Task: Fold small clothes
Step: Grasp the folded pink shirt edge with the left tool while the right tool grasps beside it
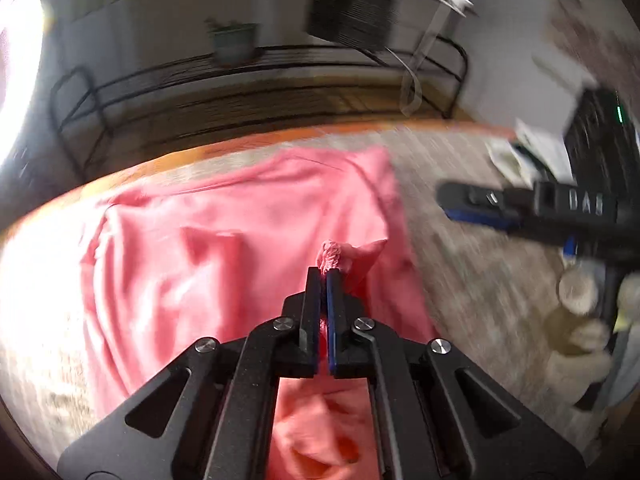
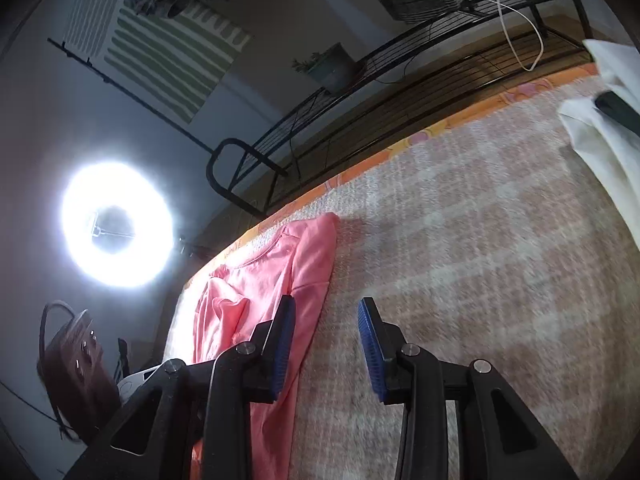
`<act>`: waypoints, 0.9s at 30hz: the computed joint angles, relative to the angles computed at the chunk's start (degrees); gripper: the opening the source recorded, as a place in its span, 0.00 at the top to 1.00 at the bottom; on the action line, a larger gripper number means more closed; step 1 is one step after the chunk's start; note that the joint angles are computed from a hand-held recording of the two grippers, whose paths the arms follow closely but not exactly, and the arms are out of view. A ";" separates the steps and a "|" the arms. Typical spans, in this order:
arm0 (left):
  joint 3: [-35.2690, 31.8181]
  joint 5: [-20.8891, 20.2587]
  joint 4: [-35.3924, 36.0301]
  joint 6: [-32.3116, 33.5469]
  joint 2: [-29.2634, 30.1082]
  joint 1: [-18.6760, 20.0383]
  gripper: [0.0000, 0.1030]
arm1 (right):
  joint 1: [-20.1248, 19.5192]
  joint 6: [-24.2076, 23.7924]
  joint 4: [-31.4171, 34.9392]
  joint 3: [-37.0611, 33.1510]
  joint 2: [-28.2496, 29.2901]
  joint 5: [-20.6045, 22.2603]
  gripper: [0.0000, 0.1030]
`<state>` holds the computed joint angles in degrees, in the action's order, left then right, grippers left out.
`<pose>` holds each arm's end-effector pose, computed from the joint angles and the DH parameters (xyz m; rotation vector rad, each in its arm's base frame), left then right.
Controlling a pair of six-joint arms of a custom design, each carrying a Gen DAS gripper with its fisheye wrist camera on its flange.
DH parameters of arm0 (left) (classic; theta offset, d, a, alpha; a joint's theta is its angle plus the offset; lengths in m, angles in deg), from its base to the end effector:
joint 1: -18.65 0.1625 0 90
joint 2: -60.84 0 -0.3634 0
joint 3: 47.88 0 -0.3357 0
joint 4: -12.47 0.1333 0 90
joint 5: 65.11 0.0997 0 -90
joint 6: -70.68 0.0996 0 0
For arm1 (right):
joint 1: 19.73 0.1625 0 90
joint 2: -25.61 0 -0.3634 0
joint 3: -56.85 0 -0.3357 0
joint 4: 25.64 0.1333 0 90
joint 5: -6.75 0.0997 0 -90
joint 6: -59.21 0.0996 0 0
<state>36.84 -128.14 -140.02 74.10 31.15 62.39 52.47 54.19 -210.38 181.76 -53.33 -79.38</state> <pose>-0.3234 -0.5566 -0.0077 1.1049 2.4881 -0.4036 -0.0023 -0.4651 0.2873 -0.2661 -2.7571 1.2492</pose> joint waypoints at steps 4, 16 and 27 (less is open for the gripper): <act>0.10 -0.29 0.04 -5.03 -1.80 2.28 1.00 | 1.67 -0.75 1.33 -3.22 2.24 -2.49 0.63; 2.37 -2.12 -0.99 -3.29 -8.79 3.89 0.57 | 9.26 -5.81 5.62 -19.00 15.14 -18.36 0.98; -8.72 -4.99 8.10 -4.45 -9.00 14.25 0.57 | 5.54 -4.32 7.88 -16.10 10.26 -9.05 0.64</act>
